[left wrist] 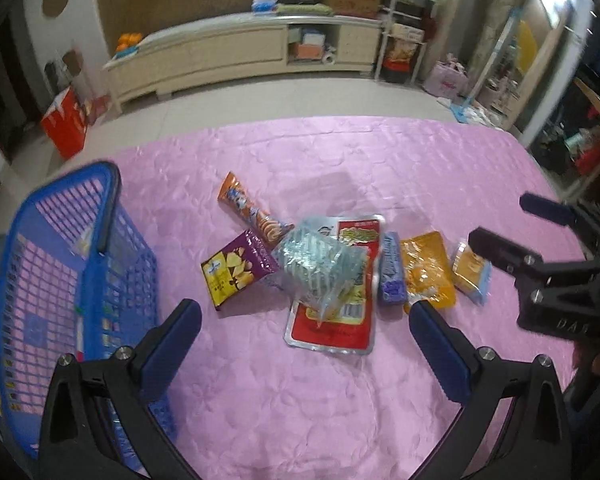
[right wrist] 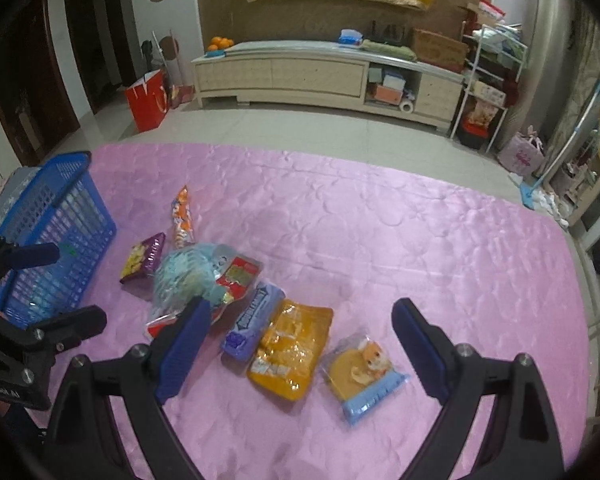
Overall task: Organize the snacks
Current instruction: 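Move both open grippers away from the basket toward the snacks on the bed, then grasp the clear blue-patterned bag with the left gripper while the right gripper grasps the red-and-yellow pouch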
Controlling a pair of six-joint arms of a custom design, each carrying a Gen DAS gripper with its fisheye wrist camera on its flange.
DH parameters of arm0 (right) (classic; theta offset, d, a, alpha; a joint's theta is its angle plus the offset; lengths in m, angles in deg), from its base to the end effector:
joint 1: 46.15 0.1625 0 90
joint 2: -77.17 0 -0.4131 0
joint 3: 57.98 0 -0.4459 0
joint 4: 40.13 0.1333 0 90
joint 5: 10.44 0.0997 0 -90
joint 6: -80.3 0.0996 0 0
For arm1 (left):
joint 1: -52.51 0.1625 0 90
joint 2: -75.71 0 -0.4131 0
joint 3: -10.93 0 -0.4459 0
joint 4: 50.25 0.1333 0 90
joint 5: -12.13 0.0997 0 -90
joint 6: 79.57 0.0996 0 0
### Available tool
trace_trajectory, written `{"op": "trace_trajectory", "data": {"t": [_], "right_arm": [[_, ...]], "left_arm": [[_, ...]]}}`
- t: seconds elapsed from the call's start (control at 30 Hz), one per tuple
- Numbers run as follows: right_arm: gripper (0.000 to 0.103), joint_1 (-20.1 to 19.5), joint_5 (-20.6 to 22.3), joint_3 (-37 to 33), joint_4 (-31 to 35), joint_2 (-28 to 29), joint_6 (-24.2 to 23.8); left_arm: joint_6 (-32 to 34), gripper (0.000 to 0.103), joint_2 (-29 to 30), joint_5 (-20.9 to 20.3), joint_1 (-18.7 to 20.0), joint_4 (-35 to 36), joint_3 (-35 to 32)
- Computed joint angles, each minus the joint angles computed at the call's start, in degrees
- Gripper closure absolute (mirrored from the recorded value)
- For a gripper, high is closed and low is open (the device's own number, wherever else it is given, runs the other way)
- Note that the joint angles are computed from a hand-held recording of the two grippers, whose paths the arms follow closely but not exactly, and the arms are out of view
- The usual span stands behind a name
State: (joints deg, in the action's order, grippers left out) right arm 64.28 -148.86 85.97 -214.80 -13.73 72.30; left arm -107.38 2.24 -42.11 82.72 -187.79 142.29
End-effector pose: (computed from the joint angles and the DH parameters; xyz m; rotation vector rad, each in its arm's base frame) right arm 0.1881 -0.3366 0.2152 0.2756 -2.2579 0.7450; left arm -0.2822 -0.3859 0.0834 0.7714 2.4224 -0.4013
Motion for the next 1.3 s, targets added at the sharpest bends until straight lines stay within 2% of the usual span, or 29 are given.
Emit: {"op": "trace_trajectory", "data": {"t": [0.1,0.2,0.27,0.3,0.43,0.5,0.57,0.7,0.83,0.87,0.93,1.07,1.1,1.13,1.2,1.3], "right_arm": [[0.009,-2.1,0.9,-0.1,-2.1,1.5,-2.7],[0.009,-4.1,1.9,-0.8,2.7,1.0,-4.0],[0.009,-4.9,0.0,-0.9,1.8,2.0,-5.0],[0.009,-5.4,-0.4,-1.0,1.2,2.8,-4.8],[0.009,-7.7,3.1,-1.1,4.3,1.2,-2.9],[0.009,-7.5,1.5,-1.1,3.1,1.6,-3.7],[0.009,-7.4,-0.1,-1.2,1.9,2.4,-4.2],[0.009,-8.8,1.2,-0.5,3.3,0.9,-3.4],[0.009,-9.6,1.4,0.3,3.8,-0.6,-3.8],[0.009,-9.8,1.6,0.6,4.0,-1.2,-3.7],[0.009,-10.5,3.0,1.1,4.9,-3.0,-3.3],[0.009,-12.1,5.9,1.8,7.2,-6.2,-1.7],[0.009,-12.5,6.6,1.9,7.8,-7.0,-1.5],[0.009,-12.8,7.4,2.1,8.3,-7.9,-1.1],[0.009,-13.2,9.0,2.2,9.3,-9.3,-0.5],[0.009,-13.5,10.6,2.6,10.0,-10.8,0.0]], "left_arm": [[-2.1,0.0,2.3,0.9,1.7,0.5,-1.3],[-3.1,0.0,4.3,0.9,2.9,-0.1,-2.2],[-3.6,0.0,5.2,-0.1,4.1,-0.8,-2.8],[-4.0,0.0,5.7,-0.6,4.8,-1.5,-3.0],[-6.2,0.0,7.9,-2.3,6.9,-1.7,-5.1],[-6.7,0.0,9.0,-2.7,7.5,-2.2,-5.9],[-7.2,0.0,10.4,-2.4,7.9,-2.5,-7.0],[-7.9,0.0,14.2,-1.7,8.6,-0.4,-10.1],[-8.9,0.001,17.0,1.0,8.5,-0.1,-11.5],[-8.6,0.003,17.3,1.3,8.5,-0.8,-11.4],[-8.0,0.025,17.8,1.7,8.4,-1.2,-11.3],[-5.4,0.04,17.3,1.7,7.5,0.6,-10.6],[-4.5,0.048,16.9,1.3,7.3,1.0,-10.4],[-3.5,0.051,16.3,0.4,7.0,1.4,-10.0],[-2.3,0.053,15.3,0.7,5.7,2.7,-9.0],[-0.7,0.054,12.7,-1.6,4.7,2.0,-6.3]]}}
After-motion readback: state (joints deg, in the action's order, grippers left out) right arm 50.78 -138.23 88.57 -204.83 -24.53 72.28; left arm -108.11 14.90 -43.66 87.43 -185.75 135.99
